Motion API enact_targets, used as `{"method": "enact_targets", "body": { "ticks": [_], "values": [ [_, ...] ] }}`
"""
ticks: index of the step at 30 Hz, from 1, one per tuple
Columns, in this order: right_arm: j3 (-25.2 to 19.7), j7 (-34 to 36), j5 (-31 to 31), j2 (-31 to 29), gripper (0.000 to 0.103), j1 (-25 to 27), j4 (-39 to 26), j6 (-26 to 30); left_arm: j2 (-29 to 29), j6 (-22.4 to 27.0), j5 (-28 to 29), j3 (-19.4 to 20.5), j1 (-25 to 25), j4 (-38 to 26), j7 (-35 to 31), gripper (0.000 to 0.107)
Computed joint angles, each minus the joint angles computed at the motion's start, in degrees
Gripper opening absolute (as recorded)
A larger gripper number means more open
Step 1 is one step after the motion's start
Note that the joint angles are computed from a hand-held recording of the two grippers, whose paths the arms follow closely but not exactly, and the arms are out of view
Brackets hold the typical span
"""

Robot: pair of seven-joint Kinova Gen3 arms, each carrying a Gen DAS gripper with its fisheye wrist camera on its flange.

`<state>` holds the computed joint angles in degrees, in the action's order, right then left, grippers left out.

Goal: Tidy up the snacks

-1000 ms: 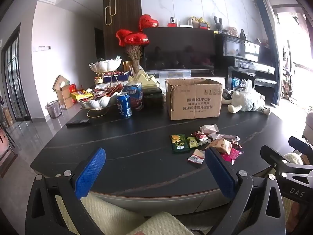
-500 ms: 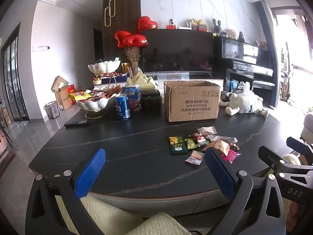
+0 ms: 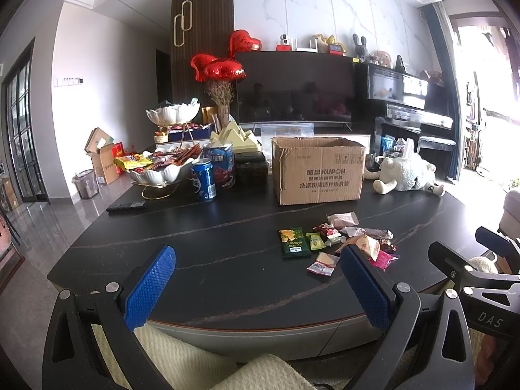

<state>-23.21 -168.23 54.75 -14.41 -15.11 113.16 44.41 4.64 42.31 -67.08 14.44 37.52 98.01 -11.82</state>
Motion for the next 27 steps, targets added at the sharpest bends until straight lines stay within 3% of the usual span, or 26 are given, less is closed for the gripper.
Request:
{"method": "enact_targets", "body": {
  "ticks": [27],
  "values": [
    [-0.4, -0.3, 0.6, -0.3, 0.103, 0.1, -0.2, 0.3, -0.2, 0.6, -0.4, 0.4, 0.3, 0.0, 0.4, 0.103]
  ]
}}
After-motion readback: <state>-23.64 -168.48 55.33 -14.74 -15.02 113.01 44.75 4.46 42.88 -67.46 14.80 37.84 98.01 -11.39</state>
